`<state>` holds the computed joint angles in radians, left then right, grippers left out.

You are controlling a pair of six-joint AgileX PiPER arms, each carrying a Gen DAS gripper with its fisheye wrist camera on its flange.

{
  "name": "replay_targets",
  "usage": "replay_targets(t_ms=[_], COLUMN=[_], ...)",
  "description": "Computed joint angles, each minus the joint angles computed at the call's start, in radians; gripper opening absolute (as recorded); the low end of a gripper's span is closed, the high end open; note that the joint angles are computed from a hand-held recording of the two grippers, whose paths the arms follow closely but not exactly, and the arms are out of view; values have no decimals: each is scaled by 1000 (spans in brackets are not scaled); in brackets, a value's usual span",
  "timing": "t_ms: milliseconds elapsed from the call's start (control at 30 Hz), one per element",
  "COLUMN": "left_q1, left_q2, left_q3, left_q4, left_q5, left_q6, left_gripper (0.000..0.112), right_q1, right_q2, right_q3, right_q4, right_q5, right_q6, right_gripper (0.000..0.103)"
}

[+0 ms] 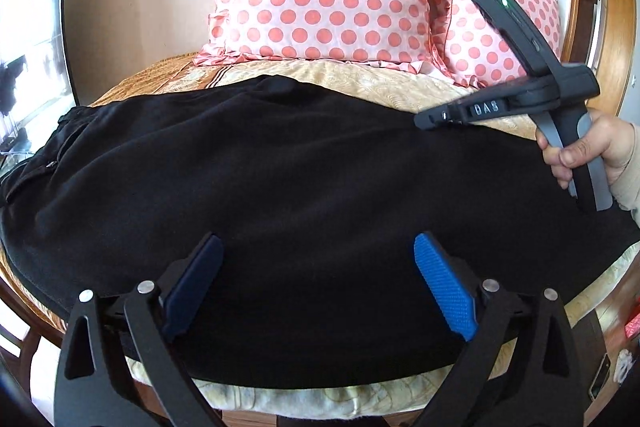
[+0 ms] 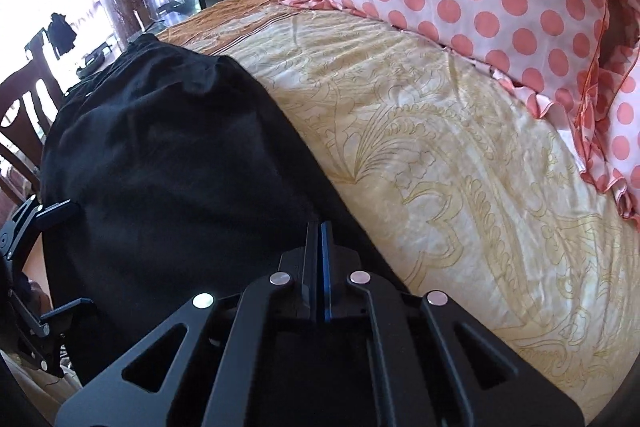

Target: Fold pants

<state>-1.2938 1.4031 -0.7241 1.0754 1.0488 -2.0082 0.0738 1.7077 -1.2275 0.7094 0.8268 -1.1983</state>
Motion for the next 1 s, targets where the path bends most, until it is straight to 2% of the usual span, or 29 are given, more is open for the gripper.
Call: replay_targets(t_ms=[133,200,233,267,300,400,500,567,700,733,800,833,900,1000], left_q1=[0,-4,-5,-9,-13,-27,-41,-49,-68,-73,-74,-74,-79,-91], left_q2=[22,32,36,38,35,10,9,12,14,13,12,12,16,21], left_q3=[-9,-12,-13,-13,-11,8,17,18,20,21,24,24,24,29], left_q4=[-1,-1,-1,-2,-3,-5,-6,-7,-11,-12,-11,-10,-10,-3], left_q5=[13,21,25,29,31,31,42,50,67,70,71,70,76,89], left_q6=[20,29,35,40,38,30,30,24,-2,-7,-7,-10,-16,-32], left_gripper=[97,98,98,98,98,98,98,99,99,100,100,100,101,101], right_q1=[43,45,38,17,-31,-198,-336,-379,-414,-443,-492,-532,-646,-841], right_q2=[-3,-28,-35,-47,-74,-132,-174,-183,-124,-103,-92,-105,-128,-129], right_q3=[34,59,58,64,79,113,154,182,202,181,164,172,184,162], right_q4=[-44,-65,-86,-79,-33,105,128,108,0,28,13,38,123,149], right_q5=[-101,-138,-141,-147,-141,-43,22,10,-98,-71,-96,-109,-82,-69], right_q6=[2,2,31,36,6,-111,-171,-189,-117,-117,-53,-60,-121,-103], right_gripper=[2,6,19,39,45,46,46,46,46,46,48,48,48,50])
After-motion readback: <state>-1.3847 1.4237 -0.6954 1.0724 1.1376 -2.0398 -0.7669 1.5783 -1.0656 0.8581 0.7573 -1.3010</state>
